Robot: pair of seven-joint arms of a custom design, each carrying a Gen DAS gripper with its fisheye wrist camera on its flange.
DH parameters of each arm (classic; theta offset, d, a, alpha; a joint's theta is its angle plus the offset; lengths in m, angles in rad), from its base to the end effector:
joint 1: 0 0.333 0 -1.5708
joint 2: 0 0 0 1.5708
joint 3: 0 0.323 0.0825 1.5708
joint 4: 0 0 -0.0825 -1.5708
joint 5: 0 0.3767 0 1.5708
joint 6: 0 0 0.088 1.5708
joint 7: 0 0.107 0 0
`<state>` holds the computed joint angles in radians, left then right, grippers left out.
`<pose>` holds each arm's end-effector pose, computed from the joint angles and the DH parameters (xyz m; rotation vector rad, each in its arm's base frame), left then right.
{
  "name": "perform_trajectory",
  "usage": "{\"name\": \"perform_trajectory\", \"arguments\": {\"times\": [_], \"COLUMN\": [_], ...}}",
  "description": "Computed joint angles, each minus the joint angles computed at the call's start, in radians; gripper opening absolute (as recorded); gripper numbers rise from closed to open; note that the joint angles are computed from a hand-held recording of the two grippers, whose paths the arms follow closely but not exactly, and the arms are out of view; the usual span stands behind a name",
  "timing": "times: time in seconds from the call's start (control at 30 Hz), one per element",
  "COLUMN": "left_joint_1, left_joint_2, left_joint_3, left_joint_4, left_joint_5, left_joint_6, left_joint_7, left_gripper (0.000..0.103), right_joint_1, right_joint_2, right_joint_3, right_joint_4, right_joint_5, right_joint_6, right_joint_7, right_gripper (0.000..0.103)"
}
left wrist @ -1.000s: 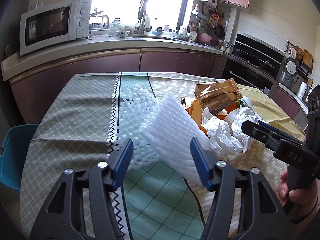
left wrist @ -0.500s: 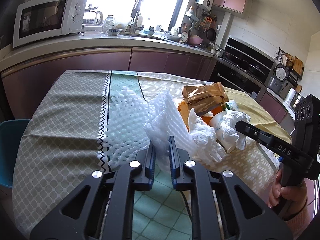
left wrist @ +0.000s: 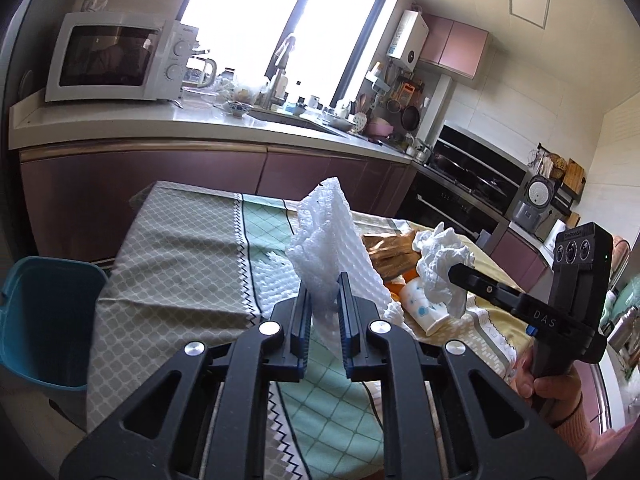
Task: Collect trash
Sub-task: 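Carry both items to the teal bin and open both tools to drop them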
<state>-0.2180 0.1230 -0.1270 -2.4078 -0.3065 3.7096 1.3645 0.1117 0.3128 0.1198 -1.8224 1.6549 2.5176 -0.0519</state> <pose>0.5152 -0.1409 0.4190 -1.7819 1.3988 -1.3099 0.6425 0.1356 0.4096 -1.6949 0.9704 -0.1698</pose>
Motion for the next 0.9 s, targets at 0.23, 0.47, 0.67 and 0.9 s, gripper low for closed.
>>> {"name": "perform_trajectory", "arguments": {"times": [0.23,0.47,0.67,0.9], "left_joint_1": [0.040,0.193,0.299,0.314], "left_joint_2": [-0.160,-0.248,-0.202,-0.080], "left_joint_3": [-0.020,-0.058,-0.021,0.055], "left_joint_4": [-0.130,-0.207,-0.213,-0.127], "left_joint_5": [-0.295,-0.521,-0.498,-0.471], "left_joint_6": [0.040,0.003,-0.053,-0.125], "left_joint_7": [0.207,0.365,0.357,0.378], "left_gripper": [0.013,0.013,0.013,0.014], "right_joint_1": [0.056,0.128,0.207,0.299], "right_joint_2": [0.049,0.178,0.339,0.545], "right_joint_3": [0.043,0.107,0.142,0.136], "right_joint_4": [0.096,0.281,0.495,0.778], "right_joint_5": [-0.163,-0.372,-0.602,-0.867], "right_joint_6": [-0.075,-0.128,-0.165,-0.231], "right_joint_7": [0.069,0.217,0.404,0.661], "right_gripper": [0.007,0.007,0.007,0.008]}}
